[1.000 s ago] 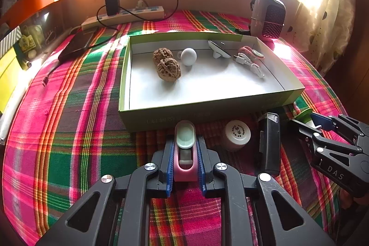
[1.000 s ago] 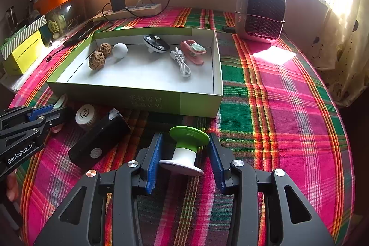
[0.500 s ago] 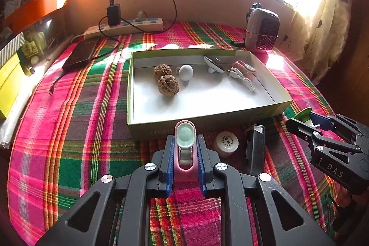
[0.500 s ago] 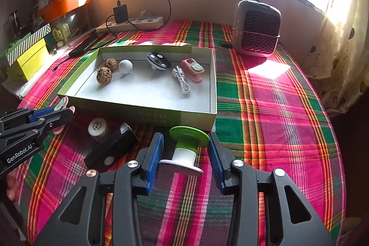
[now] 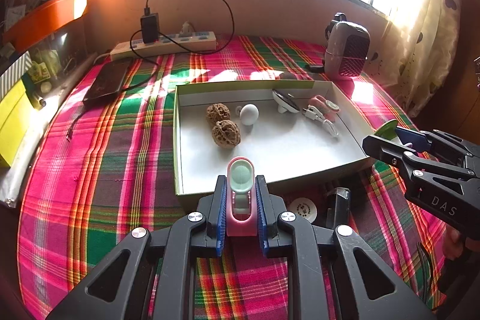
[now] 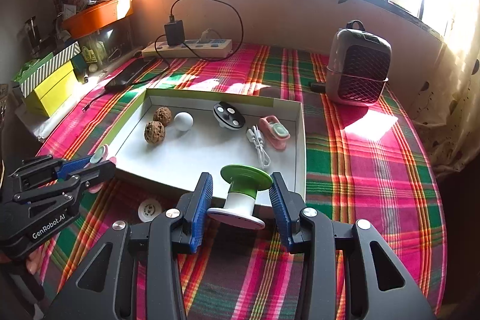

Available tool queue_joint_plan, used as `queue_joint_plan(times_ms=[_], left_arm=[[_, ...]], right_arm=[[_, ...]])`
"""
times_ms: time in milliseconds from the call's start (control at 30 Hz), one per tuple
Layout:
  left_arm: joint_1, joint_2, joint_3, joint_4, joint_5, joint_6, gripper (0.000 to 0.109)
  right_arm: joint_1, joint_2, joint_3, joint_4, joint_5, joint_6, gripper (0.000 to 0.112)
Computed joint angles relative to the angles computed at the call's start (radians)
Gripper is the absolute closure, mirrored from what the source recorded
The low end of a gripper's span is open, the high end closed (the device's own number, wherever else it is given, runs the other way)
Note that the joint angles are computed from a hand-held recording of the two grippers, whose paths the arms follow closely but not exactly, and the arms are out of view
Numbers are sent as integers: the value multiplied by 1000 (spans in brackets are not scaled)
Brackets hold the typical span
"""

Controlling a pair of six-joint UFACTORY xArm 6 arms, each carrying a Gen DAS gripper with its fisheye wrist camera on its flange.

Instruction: Organize objects

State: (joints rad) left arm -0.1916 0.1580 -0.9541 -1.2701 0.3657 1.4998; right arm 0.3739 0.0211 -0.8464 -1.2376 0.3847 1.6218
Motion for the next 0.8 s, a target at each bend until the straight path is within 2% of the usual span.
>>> queue_joint_plan(times_ms=[367,800], left_arm=[[-20,83,-87,73,-27,-81,93],[-36,171,-171,186,-47,-193,93]], right_arm=[[-54,173,-170,141,-89,-247,72],[-74,330,-304,377,-123,-537,72]])
